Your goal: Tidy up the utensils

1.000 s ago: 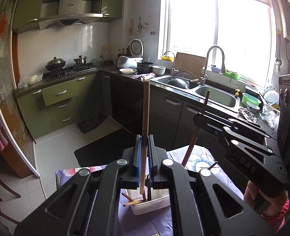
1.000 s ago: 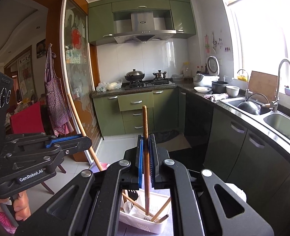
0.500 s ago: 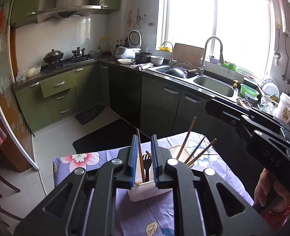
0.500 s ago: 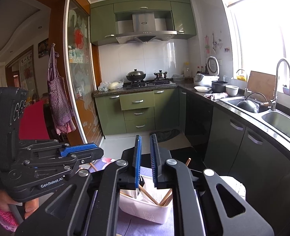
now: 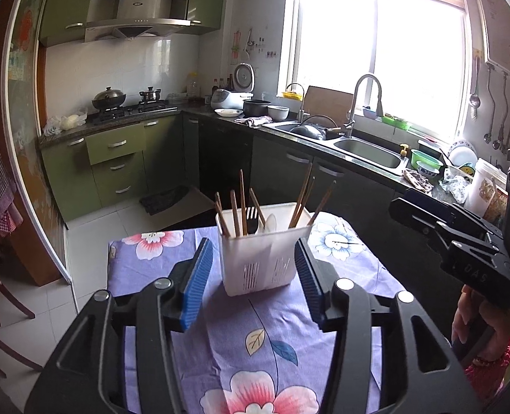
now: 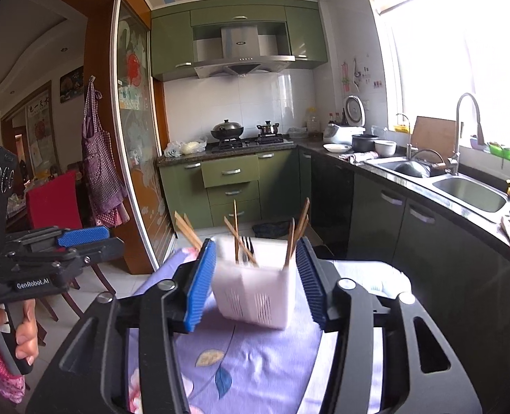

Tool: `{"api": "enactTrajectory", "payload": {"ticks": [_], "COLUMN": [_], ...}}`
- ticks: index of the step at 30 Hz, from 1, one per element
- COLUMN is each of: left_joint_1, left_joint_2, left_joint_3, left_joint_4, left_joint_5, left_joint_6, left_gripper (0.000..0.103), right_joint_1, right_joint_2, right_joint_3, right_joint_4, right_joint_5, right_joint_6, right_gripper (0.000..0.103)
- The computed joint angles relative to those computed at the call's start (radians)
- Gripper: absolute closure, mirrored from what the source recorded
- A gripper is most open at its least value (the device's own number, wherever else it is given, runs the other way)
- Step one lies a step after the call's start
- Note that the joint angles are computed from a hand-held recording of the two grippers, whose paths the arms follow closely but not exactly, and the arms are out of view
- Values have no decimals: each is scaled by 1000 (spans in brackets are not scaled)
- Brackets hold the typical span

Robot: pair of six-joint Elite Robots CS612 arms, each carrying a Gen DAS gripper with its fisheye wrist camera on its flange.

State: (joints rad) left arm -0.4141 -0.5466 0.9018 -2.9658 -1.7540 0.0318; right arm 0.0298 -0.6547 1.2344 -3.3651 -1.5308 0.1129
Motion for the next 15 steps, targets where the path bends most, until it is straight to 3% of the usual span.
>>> {"api": "enactTrajectory", "payload": {"ticks": [7,9,11,15], "left_joint_1": [1,0,0,-1], "left_joint_2": [-47,-54,-61,-74], "left_joint_3": [170,203,231,272], "left_joint_4": [-109,-143,-172,-222], "left_joint_5": [30,42,44,57], "left_joint_6": [-15,-18,-17,-28], "left_gripper": [35,22,20,15], "right_joint_1": [20,27,30,40], "right_joint_2": [-52,-61,-68,-76], "right_joint_3": [193,230,259,289], "right_joint_4": [-132,-161,-185,-207], "right_joint_5": [-51,-72,-75,-100], "right_joint_6": [13,15,21,31], "right_gripper": [24,16,9,5]}}
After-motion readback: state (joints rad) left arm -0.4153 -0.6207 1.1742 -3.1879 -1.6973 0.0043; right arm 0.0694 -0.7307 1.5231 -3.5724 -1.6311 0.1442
